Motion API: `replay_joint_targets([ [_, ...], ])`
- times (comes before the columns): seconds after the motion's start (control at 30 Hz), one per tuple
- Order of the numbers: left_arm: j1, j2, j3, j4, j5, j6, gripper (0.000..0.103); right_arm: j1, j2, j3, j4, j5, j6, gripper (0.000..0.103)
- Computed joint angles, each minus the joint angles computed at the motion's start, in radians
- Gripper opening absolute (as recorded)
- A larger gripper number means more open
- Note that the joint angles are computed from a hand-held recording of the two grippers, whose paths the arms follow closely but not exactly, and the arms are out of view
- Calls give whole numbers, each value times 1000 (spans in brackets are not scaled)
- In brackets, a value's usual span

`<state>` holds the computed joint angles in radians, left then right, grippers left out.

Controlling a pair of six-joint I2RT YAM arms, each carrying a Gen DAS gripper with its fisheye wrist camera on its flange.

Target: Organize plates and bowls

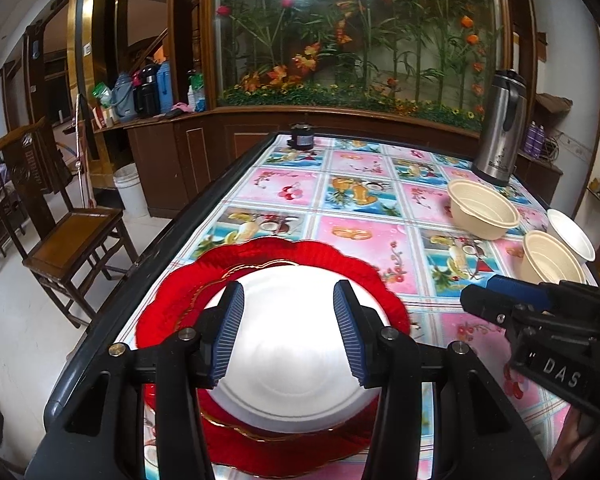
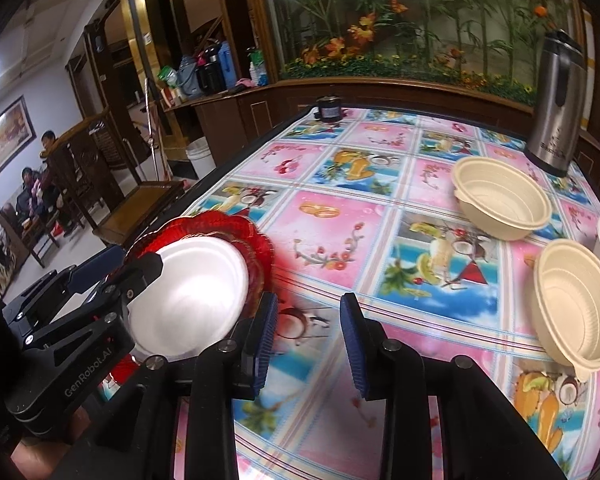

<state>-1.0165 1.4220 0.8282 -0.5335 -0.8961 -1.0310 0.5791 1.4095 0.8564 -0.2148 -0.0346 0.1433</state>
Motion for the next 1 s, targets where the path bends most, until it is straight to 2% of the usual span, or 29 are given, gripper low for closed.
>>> replay_joint_targets([
  [0.27,-43,113,124,-34,-5,31,45,-160,-79,-55,-2,-105,-21,34],
  [0.47,-69,176,204,-49,-10,59,45,-399,-170,-92,-29,-244,-65,35],
  [0.5,-71,184,214,-44,-7,66,45,-473,-186,-94,-36,-271,-74,37],
  [0.57,-74,198,227,-34,-1,76,45,-601,-198,-94,-37,-304,-75,54],
  [0.63,-79,214,240,-27,5,87,45,-704,-188,-83,-34,-313,-71,63],
  [0.73,-89,236,256,-20,13,101,45,-820,-93,-27,-51,-298,-84,64],
  [0.83,-98,248,267,-26,16,104,45,-889,41,31,-52,-354,-63,64],
  [0.9,-100,248,269,-31,18,102,45,-881,122,75,-58,-337,-60,63],
  [0.93,-102,248,270,-32,18,101,45,-876,171,101,-64,-335,-57,58],
  [0.97,-103,247,270,-36,16,99,45,-866,219,132,-81,-324,-58,43],
  [1.0,-102,250,271,-34,15,99,45,-863,251,149,-87,-326,-59,33],
])
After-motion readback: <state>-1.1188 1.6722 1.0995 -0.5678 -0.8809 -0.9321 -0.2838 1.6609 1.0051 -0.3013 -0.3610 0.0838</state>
